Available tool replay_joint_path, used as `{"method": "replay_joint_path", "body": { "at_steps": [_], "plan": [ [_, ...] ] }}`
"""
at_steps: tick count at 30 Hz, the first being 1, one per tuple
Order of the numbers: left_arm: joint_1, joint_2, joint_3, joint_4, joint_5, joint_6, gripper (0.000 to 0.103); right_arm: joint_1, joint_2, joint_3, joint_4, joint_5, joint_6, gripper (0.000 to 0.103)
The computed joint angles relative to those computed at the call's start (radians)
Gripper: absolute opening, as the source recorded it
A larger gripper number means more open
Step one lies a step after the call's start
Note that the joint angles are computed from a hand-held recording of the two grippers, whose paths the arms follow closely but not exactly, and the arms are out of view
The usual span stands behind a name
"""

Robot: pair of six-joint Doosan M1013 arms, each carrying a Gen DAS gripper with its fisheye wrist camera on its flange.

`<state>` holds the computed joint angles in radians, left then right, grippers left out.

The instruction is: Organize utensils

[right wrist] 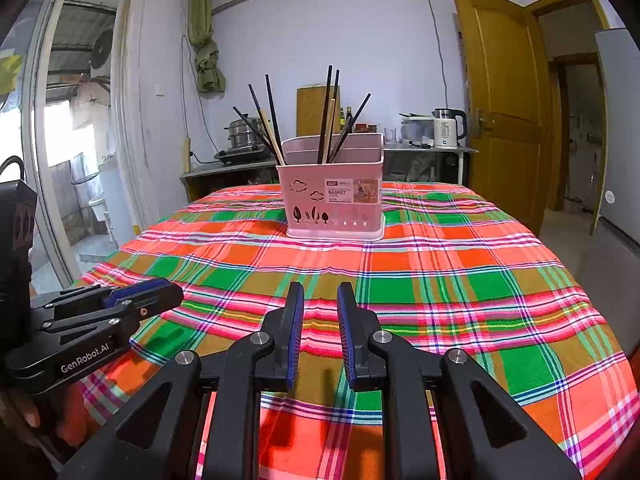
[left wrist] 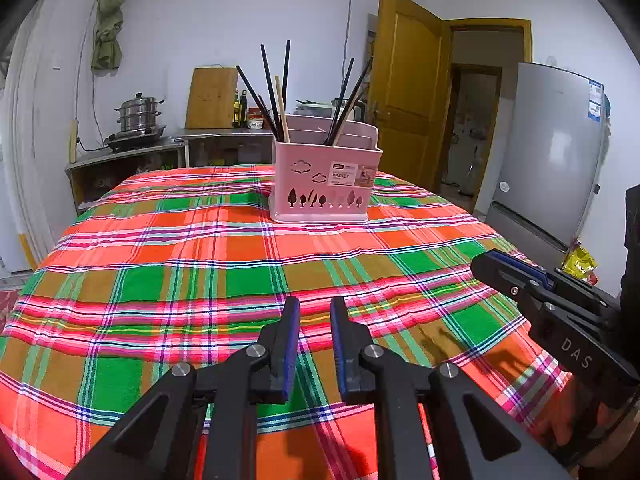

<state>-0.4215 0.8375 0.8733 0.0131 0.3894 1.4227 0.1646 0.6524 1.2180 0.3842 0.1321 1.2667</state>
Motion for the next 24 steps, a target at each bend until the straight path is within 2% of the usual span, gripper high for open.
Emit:
{"method": "replay_joint_path", "body": {
  "at_steps": [24],
  "plan": [
    [-0.003,-0.001,0.001,0.019,0.001,-0.009,0.015,0.000,0.001,-0.002,-0.004,0.003,0.005,0.018]
  ]
}}
